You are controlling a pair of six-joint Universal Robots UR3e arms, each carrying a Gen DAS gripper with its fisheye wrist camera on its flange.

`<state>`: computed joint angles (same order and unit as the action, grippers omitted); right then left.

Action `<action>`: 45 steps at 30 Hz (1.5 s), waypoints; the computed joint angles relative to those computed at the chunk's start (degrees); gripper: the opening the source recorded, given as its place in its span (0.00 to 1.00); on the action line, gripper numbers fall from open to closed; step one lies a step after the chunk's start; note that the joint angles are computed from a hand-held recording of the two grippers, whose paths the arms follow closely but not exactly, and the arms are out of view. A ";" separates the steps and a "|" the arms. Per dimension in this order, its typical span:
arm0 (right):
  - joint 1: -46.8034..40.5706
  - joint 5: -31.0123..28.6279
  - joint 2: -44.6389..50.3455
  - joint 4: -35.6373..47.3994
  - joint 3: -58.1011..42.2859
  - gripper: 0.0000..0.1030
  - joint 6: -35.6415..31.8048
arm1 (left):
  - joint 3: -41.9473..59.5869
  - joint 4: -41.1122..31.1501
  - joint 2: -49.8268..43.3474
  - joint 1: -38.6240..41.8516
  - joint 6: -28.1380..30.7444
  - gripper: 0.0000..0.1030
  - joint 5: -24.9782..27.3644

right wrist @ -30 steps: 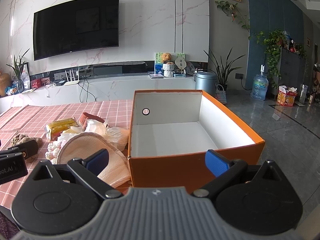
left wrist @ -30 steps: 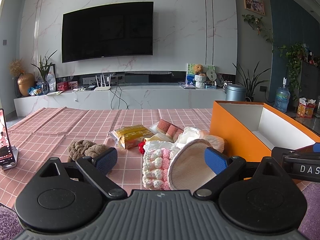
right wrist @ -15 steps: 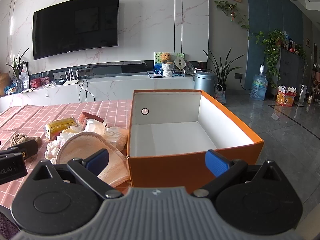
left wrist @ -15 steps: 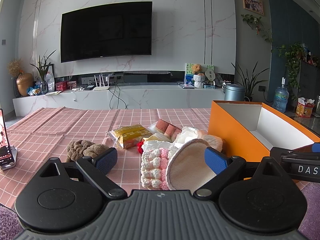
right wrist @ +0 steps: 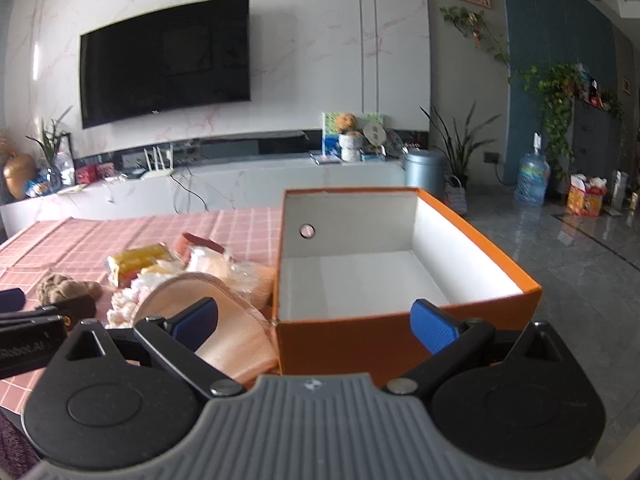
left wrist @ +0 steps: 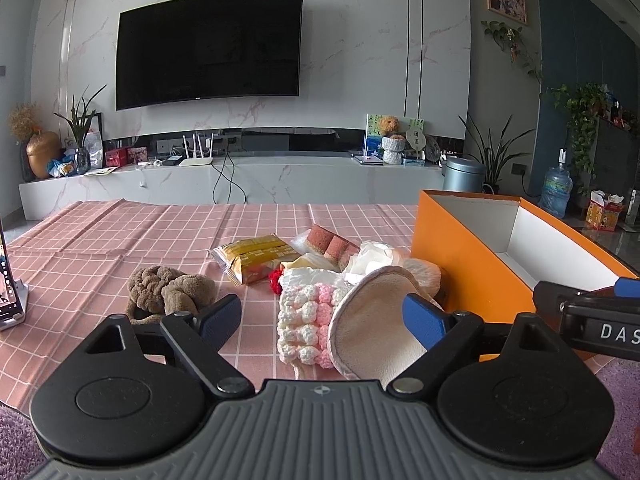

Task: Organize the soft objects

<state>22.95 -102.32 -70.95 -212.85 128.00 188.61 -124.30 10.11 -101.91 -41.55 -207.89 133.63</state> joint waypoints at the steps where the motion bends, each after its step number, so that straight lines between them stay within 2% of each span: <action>1: 0.26 0.10 0.28 -0.82 -0.12 0.98 -0.78 | -0.38 -0.45 0.74 0.38 0.08 0.96 -0.71; 5: 0.99 2.39 1.69 -4.38 -0.97 0.96 -6.15 | -2.98 -2.15 4.30 3.00 0.28 0.91 -4.76; 7: 1.56 3.17 2.81 -6.40 -1.91 0.89 -10.28 | -4.90 -2.37 6.48 4.92 0.48 0.90 -6.98; 8: 1.95 3.35 3.45 -6.98 -2.75 0.88 -12.03 | -5.67 -2.43 7.44 5.80 0.63 0.90 -7.93; 11: 0.92 8.04 3.40 -5.76 -4.31 0.88 -15.68 | -7.48 -3.31 10.23 8.82 1.95 0.88 -11.58; 14: -0.30 13.85 3.07 1.37 -7.69 0.88 -20.28 | -8.79 -4.89 12.48 12.34 3.39 0.84 -15.77; 18: -0.80 18.10 4.34 12.76 -13.67 0.88 -25.76 | -10.85 -6.58 14.95 17.20 4.29 0.82 -20.92; 23: 0.48 19.70 7.77 22.80 -20.07 0.89 -32.13 | -12.21 -6.39 14.76 21.24 6.17 0.81 -25.26; 25: 0.69 20.16 9.19 27.74 -23.29 0.90 -33.92 | -12.67 -5.59 13.78 23.05 7.28 0.78 -27.60; 29: 1.15 19.74 12.57 33.68 -28.63 0.93 -34.61 | -12.67 -5.18 11.72 24.82 8.48 0.76 -29.30; 35: 1.29 17.95 17.76 43.99 -38.24 0.93 -30.33 | -12.97 -4.30 9.30 27.29 9.02 0.74 -32.03; 40: 1.39 17.70 20.55 47.24 -41.68 0.92 -28.52 | -12.60 -3.24 6.91 28.39 9.96 0.73 -33.48; 43: 1.73 17.67 21.03 47.74 -42.32 0.85 -27.87 | -12.45 -3.17 6.14 28.90 9.83 0.73 -34.61; 45: 1.41 19.38 20.77 48.76 -42.35 0.71 -26.97 | -12.44 -2.77 5.62 29.05 10.02 0.73 -35.03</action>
<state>24.36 -82.93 -50.18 -164.09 85.65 161.65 -136.74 7.33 -96.30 -12.50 -197.87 98.61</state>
